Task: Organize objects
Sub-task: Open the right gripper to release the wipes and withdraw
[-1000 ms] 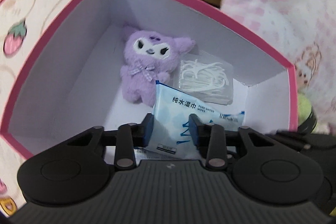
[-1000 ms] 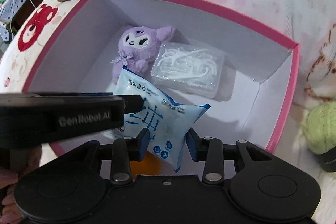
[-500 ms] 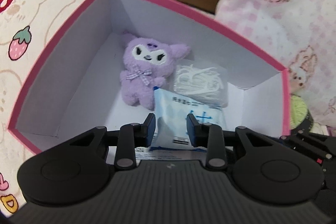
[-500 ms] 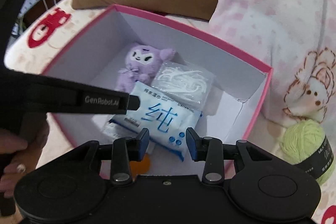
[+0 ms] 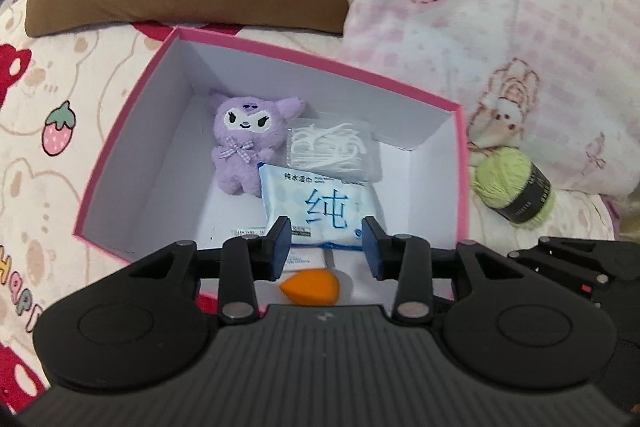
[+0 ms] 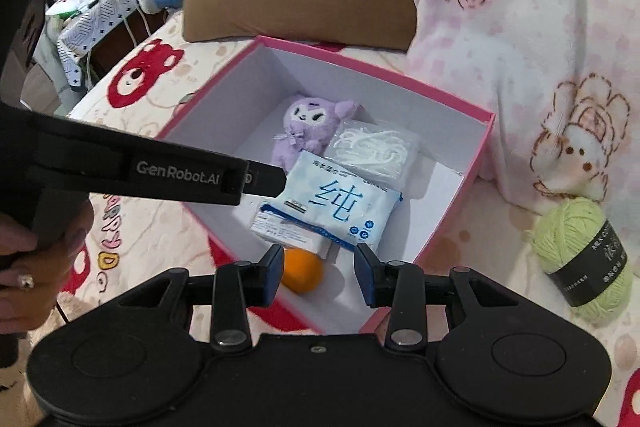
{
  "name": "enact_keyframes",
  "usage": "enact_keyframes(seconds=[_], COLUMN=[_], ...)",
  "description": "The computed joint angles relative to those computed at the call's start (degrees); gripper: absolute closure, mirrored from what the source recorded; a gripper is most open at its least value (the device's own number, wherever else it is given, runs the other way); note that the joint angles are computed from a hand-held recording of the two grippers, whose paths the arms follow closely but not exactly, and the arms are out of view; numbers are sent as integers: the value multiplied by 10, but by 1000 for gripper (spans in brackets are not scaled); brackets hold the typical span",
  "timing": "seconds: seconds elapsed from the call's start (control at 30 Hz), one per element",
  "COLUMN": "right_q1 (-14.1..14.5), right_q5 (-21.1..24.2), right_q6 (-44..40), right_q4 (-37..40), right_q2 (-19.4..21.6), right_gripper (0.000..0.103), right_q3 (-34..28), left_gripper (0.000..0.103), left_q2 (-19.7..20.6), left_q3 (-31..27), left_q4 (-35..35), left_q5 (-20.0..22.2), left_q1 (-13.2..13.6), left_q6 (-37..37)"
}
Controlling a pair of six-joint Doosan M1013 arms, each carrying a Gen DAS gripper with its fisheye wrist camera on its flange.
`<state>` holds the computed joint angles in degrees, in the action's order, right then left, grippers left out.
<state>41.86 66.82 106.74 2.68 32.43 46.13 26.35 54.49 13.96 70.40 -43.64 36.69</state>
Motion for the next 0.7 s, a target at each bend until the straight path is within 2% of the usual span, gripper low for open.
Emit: enact_keyframes(seconds=[0.07,0.13,0.33,0.53,0.6,0.63,0.7], right_q1=[1,2,4,11,4,1,0], right_q5=[-5,-10,-30,-37,-32,-35,-43], right_q6=[-4,-8,-37,-41,-59,-69,-81], right_q4=[3,8,25,5,43,65,84], right_q2=[-9,-18,-49,-75,-83,-88,-98], right_gripper=[58,52,47,39,39,37,32], right_q3=[7,16,45,68,75,80,90], left_gripper=[64,63,61,58,56,51,49], left_q2=[-3,-5,-7,-9,-12,-14,-19], left_q3=[-6,-14,-41,-59,-62,-61,-57], left_q4=[-4,-7,23,37,19,7,-13], left_q5=[7,17,64,87,87,85,80], left_q1=[-4,-9,-33,-52,-54,-54,-55], left_q6=[5,8,24,31,37,44,51])
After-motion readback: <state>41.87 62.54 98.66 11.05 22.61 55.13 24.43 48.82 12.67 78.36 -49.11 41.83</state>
